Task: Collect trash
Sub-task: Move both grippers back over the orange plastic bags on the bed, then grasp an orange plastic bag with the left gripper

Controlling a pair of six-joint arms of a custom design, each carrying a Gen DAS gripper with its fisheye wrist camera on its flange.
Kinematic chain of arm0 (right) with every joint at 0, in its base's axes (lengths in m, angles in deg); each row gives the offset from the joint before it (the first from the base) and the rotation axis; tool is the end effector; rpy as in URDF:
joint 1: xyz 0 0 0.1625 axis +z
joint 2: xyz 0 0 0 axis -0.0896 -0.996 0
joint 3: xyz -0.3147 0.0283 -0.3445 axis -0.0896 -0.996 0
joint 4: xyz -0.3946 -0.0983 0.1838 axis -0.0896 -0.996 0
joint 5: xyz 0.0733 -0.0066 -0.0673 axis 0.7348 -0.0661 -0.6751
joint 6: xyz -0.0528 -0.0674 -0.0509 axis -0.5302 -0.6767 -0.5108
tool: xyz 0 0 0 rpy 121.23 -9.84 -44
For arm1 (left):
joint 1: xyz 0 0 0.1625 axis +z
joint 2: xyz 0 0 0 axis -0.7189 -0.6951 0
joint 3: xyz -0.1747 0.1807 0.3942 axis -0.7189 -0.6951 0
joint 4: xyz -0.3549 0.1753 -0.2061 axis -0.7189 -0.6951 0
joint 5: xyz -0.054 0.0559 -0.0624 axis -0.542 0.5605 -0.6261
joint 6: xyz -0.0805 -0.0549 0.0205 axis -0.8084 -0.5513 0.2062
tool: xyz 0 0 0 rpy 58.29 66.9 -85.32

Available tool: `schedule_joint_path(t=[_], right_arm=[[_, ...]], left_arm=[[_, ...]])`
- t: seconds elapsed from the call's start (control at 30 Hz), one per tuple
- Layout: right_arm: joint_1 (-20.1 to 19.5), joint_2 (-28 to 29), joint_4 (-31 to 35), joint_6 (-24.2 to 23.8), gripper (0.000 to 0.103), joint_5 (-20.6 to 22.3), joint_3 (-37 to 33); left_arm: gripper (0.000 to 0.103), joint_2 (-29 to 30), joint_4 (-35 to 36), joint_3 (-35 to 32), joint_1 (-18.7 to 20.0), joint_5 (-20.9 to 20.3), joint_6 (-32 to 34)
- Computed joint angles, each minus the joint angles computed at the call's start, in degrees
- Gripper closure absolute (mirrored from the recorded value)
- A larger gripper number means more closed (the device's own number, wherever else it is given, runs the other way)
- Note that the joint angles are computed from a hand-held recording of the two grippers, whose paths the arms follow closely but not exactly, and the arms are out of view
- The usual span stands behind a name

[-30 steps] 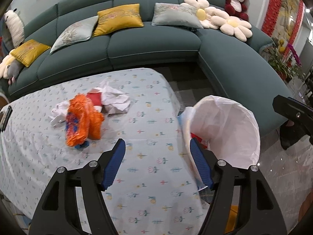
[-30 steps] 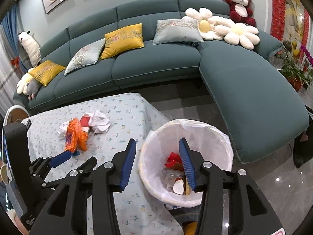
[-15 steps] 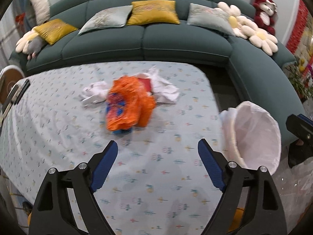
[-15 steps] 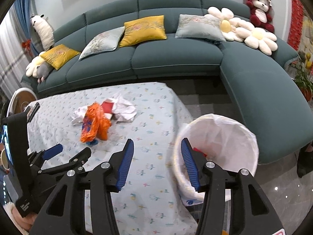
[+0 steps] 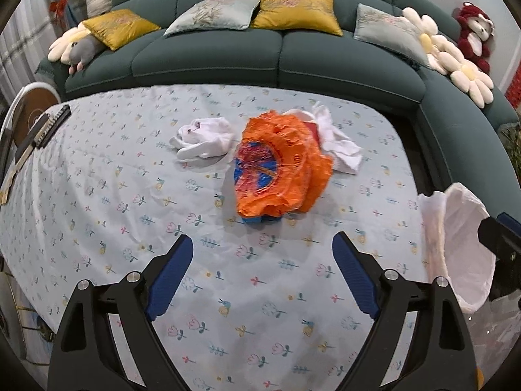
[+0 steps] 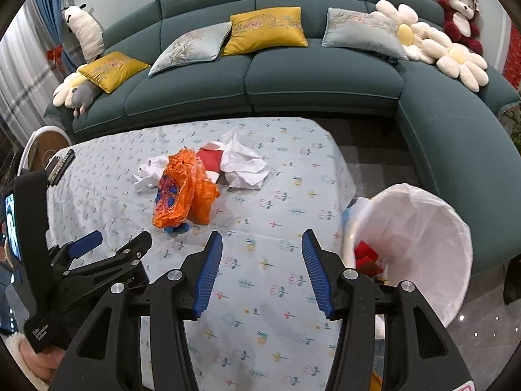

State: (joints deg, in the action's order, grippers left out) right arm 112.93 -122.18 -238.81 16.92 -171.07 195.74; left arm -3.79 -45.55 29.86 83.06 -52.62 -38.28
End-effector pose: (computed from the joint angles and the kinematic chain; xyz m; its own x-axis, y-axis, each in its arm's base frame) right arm 0.2325 -0.4857 0.2731 -0.7852 -0.1200 0.6075 -0.4111 0.8348 -0.3663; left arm -0.3051 -0.4970 0.1337 -0.7216 -0.1446 -0.6771 0.2654 0.8455 -0.4633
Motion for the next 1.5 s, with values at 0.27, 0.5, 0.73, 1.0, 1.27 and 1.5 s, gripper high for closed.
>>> schedule_joint_path(t=[0.27, 0.5, 0.73, 1.0, 1.27, 1.5], right_arm=[[-1.48, 4.16, 0.16, 0.24, 0.053, 0.97, -2.17], [-3.03, 7.18, 0.31, 0.36, 0.053, 1.82, -4.53], [-3.80, 9.60, 0.92, 0.39, 0.053, 2.44, -6.41], [-3.64, 12.09, 1.35, 0.04, 0.053, 4.10, -7.98], [-1.98, 15.57, 1.57, -1.22, 0.053, 5.28, -10.49], [-1.56, 19.75, 2.87, -2.06, 0.053, 6.16, -14.99]], left_arm=[[0.020, 2.46, -5.28, -1.49, 3.60, 0.17, 4.69], [0.020, 6.82, -9.53, -4.50, 5.98, -0.05, 11.84], [0.050, 8.58, -12.12, -6.03, 8.60, -2.64, 14.79], [0.090, 5.22, -16.39, -2.82, 9.04, -4.30, 16.62], [0.091, 0.52, -15.95, -0.79, 8.91, -2.38, 13.68], [0.092, -1.63, -16.90, -0.47, 8.90, -1.24, 14.14]])
